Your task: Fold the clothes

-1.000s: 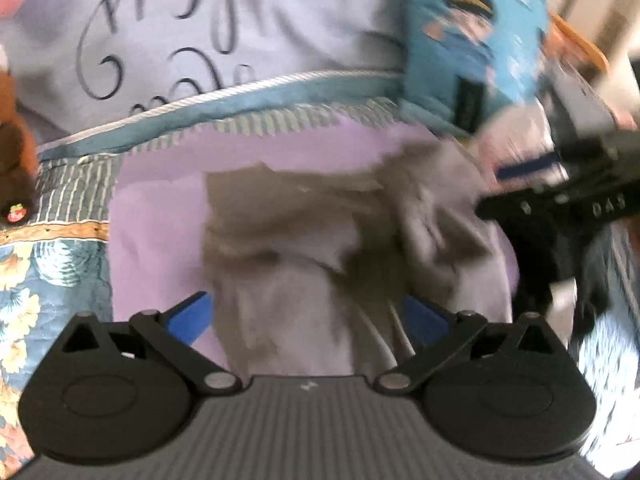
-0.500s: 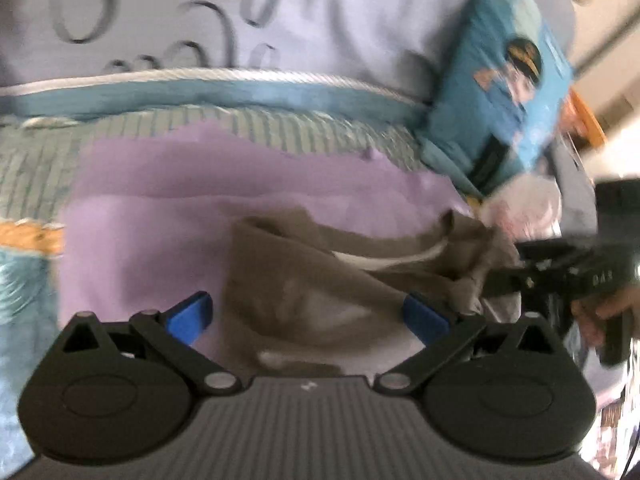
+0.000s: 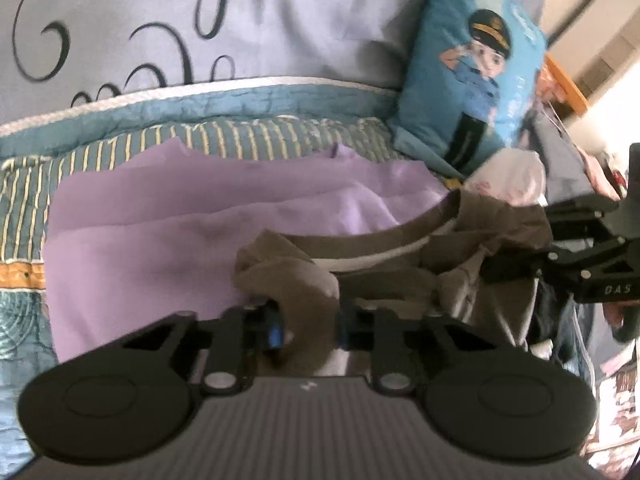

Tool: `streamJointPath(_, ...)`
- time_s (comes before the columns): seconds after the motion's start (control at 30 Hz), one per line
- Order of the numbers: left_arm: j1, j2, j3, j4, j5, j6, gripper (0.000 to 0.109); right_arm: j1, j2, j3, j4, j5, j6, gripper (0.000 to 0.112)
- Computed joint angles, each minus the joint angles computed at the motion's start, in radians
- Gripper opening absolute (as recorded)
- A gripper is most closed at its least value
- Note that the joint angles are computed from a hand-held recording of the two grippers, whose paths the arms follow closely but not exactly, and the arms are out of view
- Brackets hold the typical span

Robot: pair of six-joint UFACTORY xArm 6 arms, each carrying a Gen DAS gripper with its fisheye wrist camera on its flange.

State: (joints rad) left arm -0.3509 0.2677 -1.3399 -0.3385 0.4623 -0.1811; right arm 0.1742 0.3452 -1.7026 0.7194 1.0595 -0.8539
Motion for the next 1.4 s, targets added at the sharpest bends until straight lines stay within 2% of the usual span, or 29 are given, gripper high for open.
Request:
streamJointPath(0.17, -0.022, -0.049, 0.014, 0.127, 0.002, -0.030, 0.018, 0.018, -0.042, 0.033, -0.033, -0.037, -0.065, 0.016)
streamJointPath(0.33, -0.037, -0.072, 0.015, 0.369, 0.004, -0.219, 0.018, 0.032, -0.063, 0.046, -0.061, -0.081, -0.080, 0.013)
streamJointPath(0.5, -0.039, -0.096, -0.013, 0.531, 0.055, -0.337, 0.018, 0.044, -0.034, -0.013, -0.079, -0.100, -0.038, 0.013)
streamJointPath(0.67, -0.020, -0.042, -0.100, 0.635, 0.161, -0.422, 0.018, 0.049, 0.113, -0.185, -0.174, -0.082, 0.156, 0.013)
streamJointPath(0.73, -0.010, -0.006, -0.146, 0.671, 0.213, -0.458, 0.018, 0.044, 0.203, -0.297, -0.217, -0.035, 0.281, 0.013)
streamJointPath(0.77, 0.000, 0.007, -0.155, 0.655, 0.212, -0.426, 0.017, 0.042, 0.245, -0.349, -0.234, -0.014, 0.333, 0.013)
streamJointPath(0.83, 0.005, 0.043, -0.191, 0.679, 0.228, -0.442, 0.017, 0.042, 0.314, -0.434, -0.273, 0.021, 0.394, 0.013)
streamJointPath(0.9, 0.004, 0.081, -0.237, 0.716, 0.257, -0.447, 0.017, 0.049, 0.383, -0.533, -0.328, 0.068, 0.438, 0.015)
streamJointPath(1.0, -0.007, 0.114, -0.288, 0.763, 0.284, -0.462, 0.017, 0.049, 0.451, -0.641, -0.365, 0.116, 0.511, 0.029)
streamJointPath(1.1, -0.012, 0.088, -0.272, 0.761, 0.260, -0.492, 0.029, 0.050, 0.431, -0.627, -0.370, 0.089, 0.530, 0.045)
streamJointPath(1.17, -0.020, 0.064, -0.260, 0.770, 0.260, -0.494, 0.054, 0.054, 0.396, -0.591, -0.385, 0.061, 0.522, 0.057)
streamJointPath(1.2, -0.025, 0.051, -0.251, 0.778, 0.262, -0.490, 0.058, 0.057, 0.378, -0.574, -0.401, 0.051, 0.515, 0.060)
streamJointPath(1.27, -0.039, 0.015, -0.224, 0.801, 0.275, -0.483, 0.075, 0.063, 0.347, -0.548, -0.429, 0.049, 0.500, 0.064)
streamJointPath(1.37, -0.055, -0.051, -0.168, 0.803, 0.296, -0.487, 0.090, 0.069, 0.296, -0.502, -0.456, 0.057, 0.498, 0.069)
streamJointPath(1.4, -0.061, -0.074, -0.148, 0.801, 0.302, -0.489, 0.092, 0.072, 0.274, -0.476, -0.466, 0.052, 0.501, 0.070)
